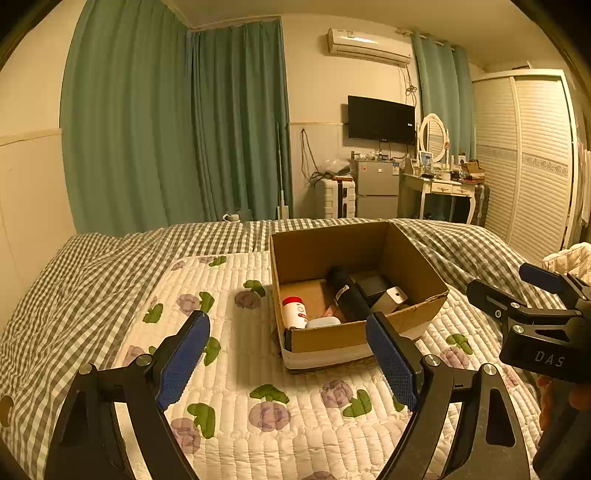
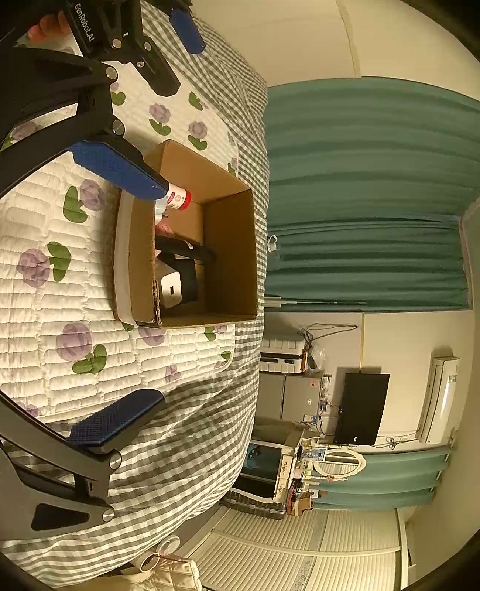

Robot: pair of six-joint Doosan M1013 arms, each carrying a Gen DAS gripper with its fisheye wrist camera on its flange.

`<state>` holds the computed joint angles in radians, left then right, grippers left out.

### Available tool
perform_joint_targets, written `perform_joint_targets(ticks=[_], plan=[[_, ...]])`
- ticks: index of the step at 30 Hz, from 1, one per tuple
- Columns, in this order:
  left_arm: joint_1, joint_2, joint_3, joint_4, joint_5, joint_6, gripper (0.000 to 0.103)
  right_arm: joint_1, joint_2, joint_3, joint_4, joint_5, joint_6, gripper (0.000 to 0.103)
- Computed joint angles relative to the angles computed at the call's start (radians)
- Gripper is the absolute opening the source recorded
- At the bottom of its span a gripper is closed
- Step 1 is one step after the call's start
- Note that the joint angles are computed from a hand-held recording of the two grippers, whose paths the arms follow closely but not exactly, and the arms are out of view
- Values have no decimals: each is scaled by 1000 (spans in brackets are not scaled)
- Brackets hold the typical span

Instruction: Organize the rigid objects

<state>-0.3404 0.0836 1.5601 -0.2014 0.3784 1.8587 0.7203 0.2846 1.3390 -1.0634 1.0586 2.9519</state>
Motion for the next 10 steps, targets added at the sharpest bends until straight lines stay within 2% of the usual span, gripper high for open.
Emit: perform_joint_targets(ticks=[10], plan=[[0,-2,8,-17,-2,24,89,0,0,-1,6,0,-7,103]])
